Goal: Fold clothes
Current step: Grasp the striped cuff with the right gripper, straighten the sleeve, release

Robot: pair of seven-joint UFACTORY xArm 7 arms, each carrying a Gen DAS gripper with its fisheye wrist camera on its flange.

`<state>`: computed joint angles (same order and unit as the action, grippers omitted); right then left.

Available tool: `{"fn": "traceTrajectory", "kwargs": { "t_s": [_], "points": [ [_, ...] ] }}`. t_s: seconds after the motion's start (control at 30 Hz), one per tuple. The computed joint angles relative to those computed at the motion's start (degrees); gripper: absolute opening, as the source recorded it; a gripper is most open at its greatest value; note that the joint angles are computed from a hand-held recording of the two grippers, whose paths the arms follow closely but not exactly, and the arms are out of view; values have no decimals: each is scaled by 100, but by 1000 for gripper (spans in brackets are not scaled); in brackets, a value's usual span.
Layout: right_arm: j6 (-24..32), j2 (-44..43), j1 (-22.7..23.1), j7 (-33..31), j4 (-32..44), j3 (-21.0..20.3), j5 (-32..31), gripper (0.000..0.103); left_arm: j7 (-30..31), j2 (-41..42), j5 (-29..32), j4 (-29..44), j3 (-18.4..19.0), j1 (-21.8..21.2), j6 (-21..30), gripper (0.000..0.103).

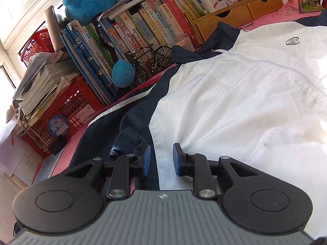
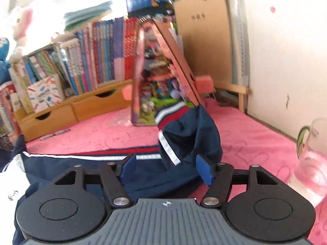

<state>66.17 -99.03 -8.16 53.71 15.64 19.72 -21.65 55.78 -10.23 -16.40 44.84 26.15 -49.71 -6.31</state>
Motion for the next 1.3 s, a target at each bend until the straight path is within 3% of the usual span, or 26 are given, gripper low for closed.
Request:
{"fn": "traceTrajectory", "kwargs": {
  "t_s": [0.07,0.13,0.27,0.3,0.33,0.37,0.43,0.57,0.63,0.67,0.73,0.8,0.83,0.9,0.97,1.07,1.13,1.17,1.2,1.3],
  "points": [
    [-173,403,-317,-151,175,-157,-319,88,-6,9,19,-3,-44,47,-17,23],
    [-345,1105,-698,-386,337,-576,-604,100,-40,22,70,-6,-114,125,-38,23],
    [-407,2819,-1321,-1042,776,-1192,-881,103,-196,50,282,-41,-310,350,-121,23],
    [-364,2997,-1319,-997,867,-1214,-923,90,-253,57,360,-49,-346,399,-140,23],
    [-397,3004,-1341,-914,902,-1172,-918,64,-315,63,444,-58,-382,449,-159,23],
    [-429,3014,-1362,-828,938,-1131,-917,12,-376,69,527,-66,-421,502,-179,23],
    [-480,3041,-1378,-635,1015,-1063,-942,12,-495,72,680,-78,-443,554,-197,23],
    [-1403,1839,-1847,11,655,-372,-2138,13,-663,58,871,-60,-269,421,-155,23],
    [-1520,1469,-2283,470,632,-186,-2384,15,-715,62,938,-65,-334,498,-167,23],
    [-1323,1546,-2293,426,634,-183,-2327,16,-752,67,987,-71,-425,597,-181,23],
    [-625,2115,-2189,-70,822,-286,-1951,19,-846,81,1107,-92,-621,815,-226,23],
    [-9,2689,-2052,-396,1013,-437,-1633,40,-966,88,1253,-114,-767,988,-263,23],
    [118,2717,-1891,-355,985,-431,-1523,48,-1032,90,1328,-120,-838,1075,-272,23],
    [157,2557,-1513,-63,852,-202,-1387,80,-1153,97,1478,-131,-942,1211,-296,23],
    [-113,2523,-1008,128,902,-5,-1259,86,-1272,104,1622,-133,-1002,1300,-310,23],
    [-991,2468,-106,82,824,-126,-1014,85,-1439,113,1809,-130,-1102,1434,-319,23],
    [-1879,2770,545,-210,760,-301,-687,73,-1530,116,1911,-130,-1133,1486,-324,23],
    [-2167,3071,781,-353,824,-261,-479,58,-1571,118,1956,-130,-1145,1508,-327,23],
    [-2374,3373,959,-460,914,-177,-286,47,-1610,117,1997,-130,-1146,1516,-325,23],
    [-2534,4049,1199,-602,1153,21,145,33,-1709,109,2072,-129,-1138,1518,-304,23]
  ]
}}
